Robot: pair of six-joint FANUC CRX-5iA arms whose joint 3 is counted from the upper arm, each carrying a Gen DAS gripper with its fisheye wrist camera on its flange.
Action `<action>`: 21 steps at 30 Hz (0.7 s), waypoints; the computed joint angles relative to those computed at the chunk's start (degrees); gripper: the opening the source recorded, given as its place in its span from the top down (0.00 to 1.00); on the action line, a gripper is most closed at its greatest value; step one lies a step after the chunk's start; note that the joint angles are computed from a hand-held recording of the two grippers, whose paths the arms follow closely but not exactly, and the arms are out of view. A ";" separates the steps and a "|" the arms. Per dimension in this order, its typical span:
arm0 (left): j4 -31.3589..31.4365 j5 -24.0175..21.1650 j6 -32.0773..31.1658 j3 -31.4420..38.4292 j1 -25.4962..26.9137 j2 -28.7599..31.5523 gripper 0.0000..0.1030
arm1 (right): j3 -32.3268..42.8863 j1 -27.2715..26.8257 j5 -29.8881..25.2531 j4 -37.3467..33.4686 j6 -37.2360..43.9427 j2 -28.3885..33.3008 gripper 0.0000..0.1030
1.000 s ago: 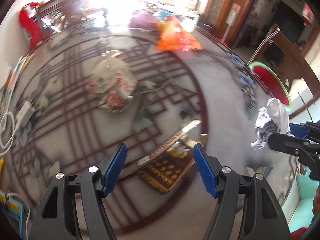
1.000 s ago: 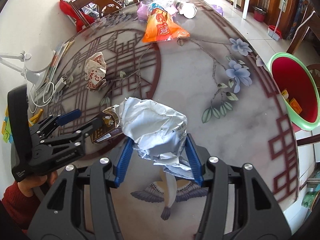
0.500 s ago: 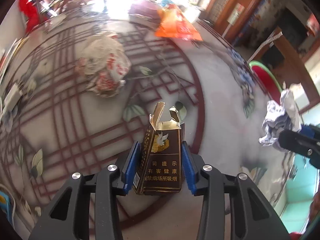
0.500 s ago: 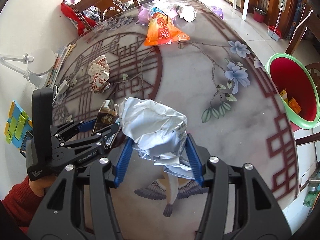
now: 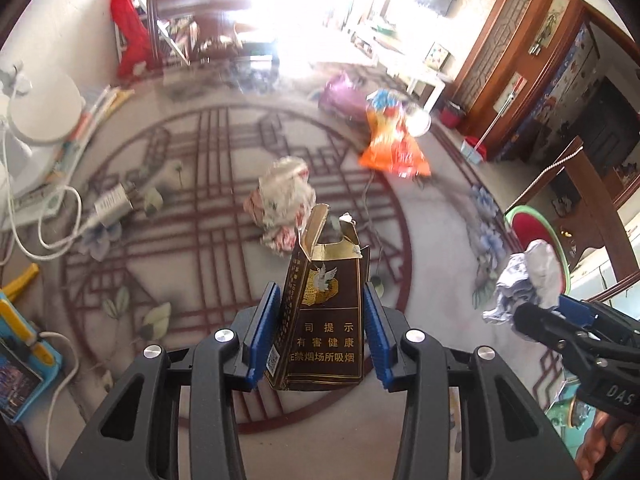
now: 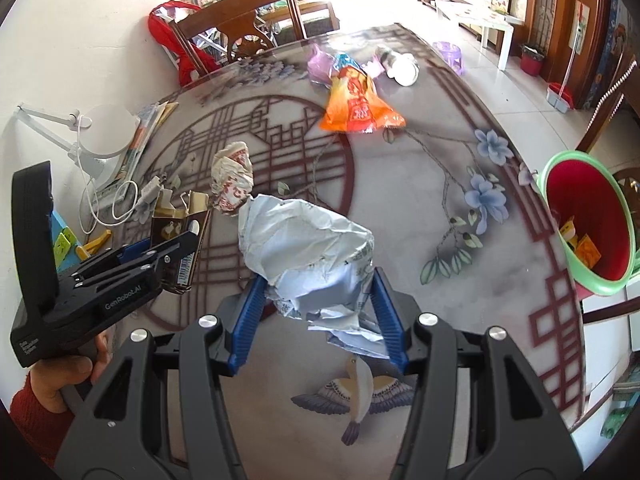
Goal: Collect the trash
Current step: 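Carry the foil wrapper and cigarette pack over the red bucket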
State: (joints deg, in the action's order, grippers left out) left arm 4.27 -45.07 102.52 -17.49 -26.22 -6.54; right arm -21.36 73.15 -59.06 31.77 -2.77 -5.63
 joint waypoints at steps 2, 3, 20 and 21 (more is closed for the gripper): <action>-0.90 0.15 0.66 0.61 -0.40 -0.38 0.62 | 0.09 0.00 -0.04 0.60 -0.01 0.00 0.50; -1.26 0.26 1.09 1.05 -0.71 -0.23 0.62 | 0.04 0.03 -0.05 0.84 -0.25 -0.07 0.50; -2.31 -0.37 3.00 3.42 -3.18 1.23 0.62 | -3.82 1.30 -3.01 3.65 -5.39 -4.42 0.50; -3.47 -0.65 4.49 3.93 -3.65 1.44 0.62 | -4.04 0.99 -2.55 3.41 -4.57 -4.68 0.50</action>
State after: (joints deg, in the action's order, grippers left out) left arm 0.80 -45.72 107.01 -13.57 -29.87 -5.11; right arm -25.40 74.14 -61.61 35.18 -7.34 -10.32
